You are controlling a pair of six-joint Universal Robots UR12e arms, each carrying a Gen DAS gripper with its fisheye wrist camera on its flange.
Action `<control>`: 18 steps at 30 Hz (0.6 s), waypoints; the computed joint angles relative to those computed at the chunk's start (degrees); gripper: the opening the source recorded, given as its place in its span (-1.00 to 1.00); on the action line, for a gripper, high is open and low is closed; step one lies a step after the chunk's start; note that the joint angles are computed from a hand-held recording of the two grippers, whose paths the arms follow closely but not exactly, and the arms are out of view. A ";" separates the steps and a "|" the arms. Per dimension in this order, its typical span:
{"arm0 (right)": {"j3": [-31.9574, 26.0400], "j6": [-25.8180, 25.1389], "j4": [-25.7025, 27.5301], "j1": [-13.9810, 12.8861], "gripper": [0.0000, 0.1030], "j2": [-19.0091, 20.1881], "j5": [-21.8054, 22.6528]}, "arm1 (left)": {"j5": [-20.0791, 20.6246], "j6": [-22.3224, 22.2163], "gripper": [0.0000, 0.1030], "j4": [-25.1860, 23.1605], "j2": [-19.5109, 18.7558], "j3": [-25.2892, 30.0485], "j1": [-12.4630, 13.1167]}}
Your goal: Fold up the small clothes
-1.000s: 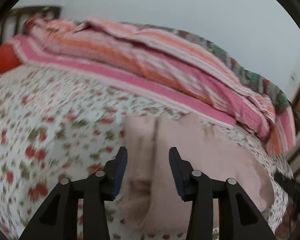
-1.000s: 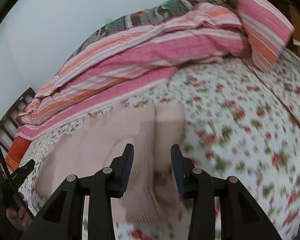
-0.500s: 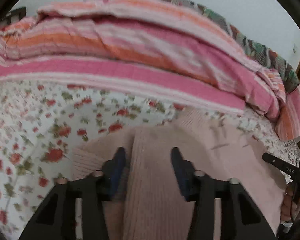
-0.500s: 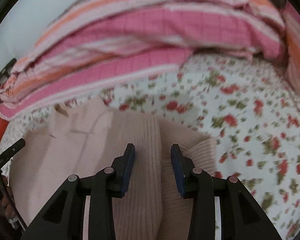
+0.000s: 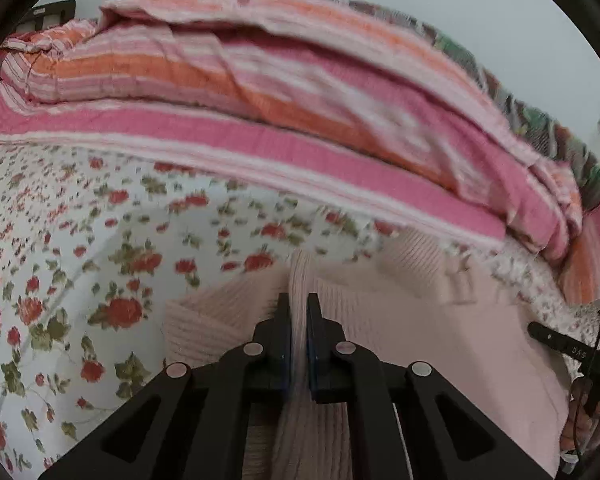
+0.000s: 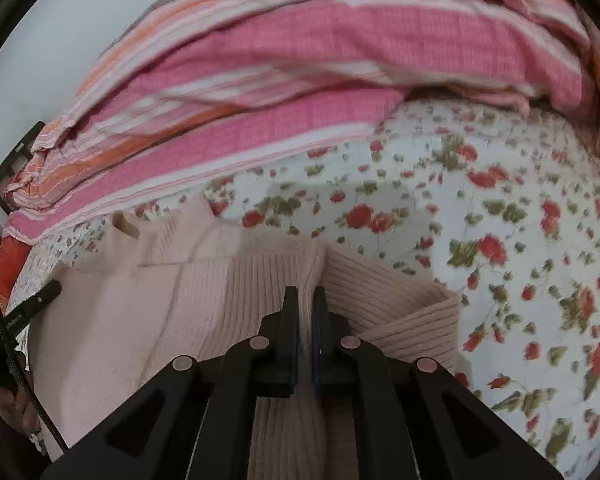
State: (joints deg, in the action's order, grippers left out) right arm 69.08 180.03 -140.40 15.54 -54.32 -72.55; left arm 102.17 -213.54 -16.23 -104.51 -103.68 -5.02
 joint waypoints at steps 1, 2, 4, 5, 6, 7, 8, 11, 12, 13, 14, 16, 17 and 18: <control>0.29 0.58 -0.64 -0.16 -0.86 -0.23 0.50 | -0.07 -0.07 -0.80 -0.40 0.10 -0.03 0.04; 0.45 0.94 -1.20 -0.20 -0.79 -0.31 0.47 | -0.13 0.05 -0.80 -0.51 0.25 -0.13 0.07; 0.87 0.69 -1.46 -0.11 -0.72 -0.58 -0.51 | 0.31 0.52 -0.78 -1.11 0.25 -0.04 -0.12; 1.05 0.05 -1.35 0.09 -0.71 -0.78 -1.52 | 1.47 1.08 -0.75 -1.61 0.36 -0.01 -0.51; 1.59 -0.83 -1.99 0.35 -0.70 -1.20 -2.93 | 2.25 1.54 -0.72 -2.02 0.38 0.10 -0.76; 2.23 -1.64 -2.84 0.46 -0.66 -1.69 -4.09 | 3.54 2.39 -0.70 -2.46 0.59 0.08 -1.23; 3.21 -2.80 -4.59 0.80 -0.60 -2.35 -5.99 | 4.67 3.05 -0.62 -2.76 0.82 0.02 -1.66; 6.43 -5.70 -11.08 1.99 -0.34 -4.28 -11.19 | 7.24 4.01 -0.49 -2.64 1.76 -0.54 -2.61; 7.28 -6.16 -12.49 2.17 -0.29 -4.87 -11.77 | 7.50 4.08 -0.49 -2.58 2.09 -0.73 -2.61; 8.22 -6.48 -13.76 2.33 -0.23 -5.64 -11.62 | 7.63 4.07 -0.49 -2.10 2.62 -1.24 -2.66; 8.84 -6.59 -14.28 2.40 -0.16 -6.27 -10.69 | 7.59 3.92 -0.48 -1.88 3.01 -1.55 -2.58; 9.88 -6.49 -13.78 2.56 -0.03 -7.38 -7.05 | 7.45 3.14 -0.22 -1.16 3.80 -2.35 -2.33; 9.94 -6.49 -12.84 2.71 0.02 -7.55 -5.30 | 7.07 2.62 0.13 0.65 4.25 -3.24 -2.05; 9.62 -7.28 -10.40 3.07 0.02 -7.61 -3.28 | 6.72 2.53 0.28 2.49 4.25 -3.71 -1.88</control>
State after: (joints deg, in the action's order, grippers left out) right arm 78.70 172.75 -150.80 18.61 -61.93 -75.83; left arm 108.89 -211.01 -13.74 -100.26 -107.39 -6.90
